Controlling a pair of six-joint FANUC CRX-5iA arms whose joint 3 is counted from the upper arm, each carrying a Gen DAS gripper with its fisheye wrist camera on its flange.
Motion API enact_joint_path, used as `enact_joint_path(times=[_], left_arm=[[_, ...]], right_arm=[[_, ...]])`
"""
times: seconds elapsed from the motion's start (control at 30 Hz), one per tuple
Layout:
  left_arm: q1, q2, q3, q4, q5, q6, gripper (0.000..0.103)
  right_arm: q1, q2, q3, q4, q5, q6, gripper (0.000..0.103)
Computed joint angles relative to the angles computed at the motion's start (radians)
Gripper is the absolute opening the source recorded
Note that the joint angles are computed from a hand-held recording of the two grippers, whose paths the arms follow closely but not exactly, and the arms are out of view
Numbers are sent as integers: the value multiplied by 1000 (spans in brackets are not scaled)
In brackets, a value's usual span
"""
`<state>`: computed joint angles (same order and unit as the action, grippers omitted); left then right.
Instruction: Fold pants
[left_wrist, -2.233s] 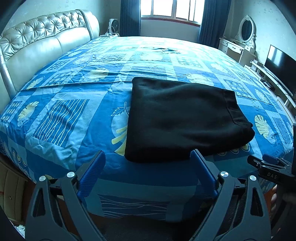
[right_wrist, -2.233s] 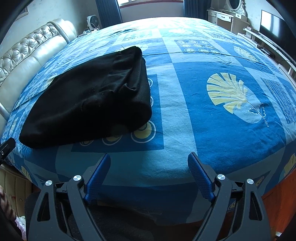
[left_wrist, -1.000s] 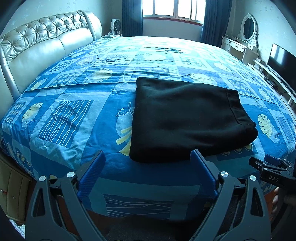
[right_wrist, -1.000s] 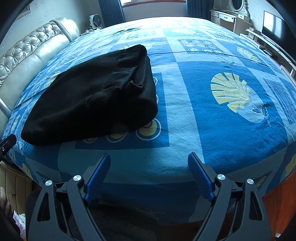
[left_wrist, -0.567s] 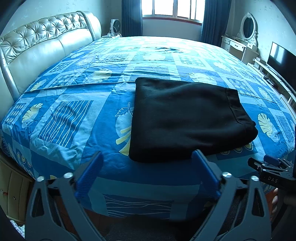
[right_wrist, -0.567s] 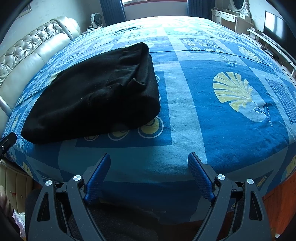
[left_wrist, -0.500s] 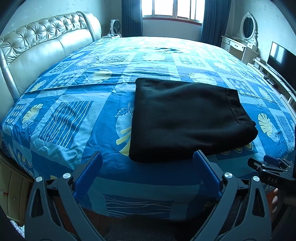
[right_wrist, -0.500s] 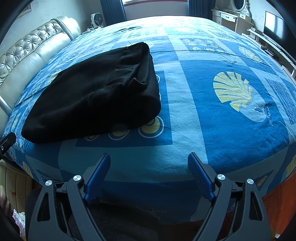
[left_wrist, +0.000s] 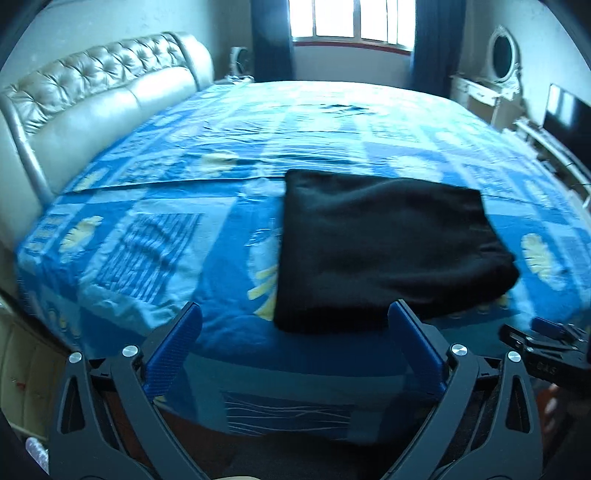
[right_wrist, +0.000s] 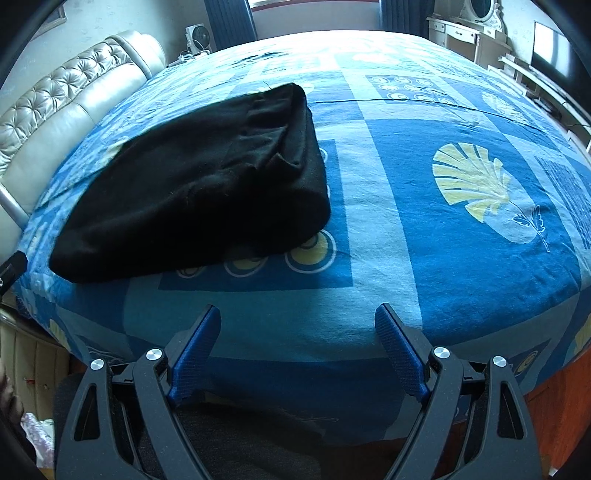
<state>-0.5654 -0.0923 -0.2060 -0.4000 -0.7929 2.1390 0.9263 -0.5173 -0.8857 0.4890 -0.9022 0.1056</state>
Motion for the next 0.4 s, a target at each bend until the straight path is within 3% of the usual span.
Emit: enact_joint_path(times=[0.07, 0.13, 0.27, 0.4], left_arm=[[72, -22, -39, 124, 61, -110, 101], [123, -9, -32, 178, 63, -151, 101], [206, 90, 64, 101, 65, -109, 101], [288, 274, 230, 34, 16, -77, 101]], right_arm=[[-37, -25, 16, 13, 28, 33, 84], [-90, -19, 38, 48, 63, 81, 86], [-285, 116, 113, 176, 190, 193, 88], [-515, 380, 251, 325, 337, 229, 88]])
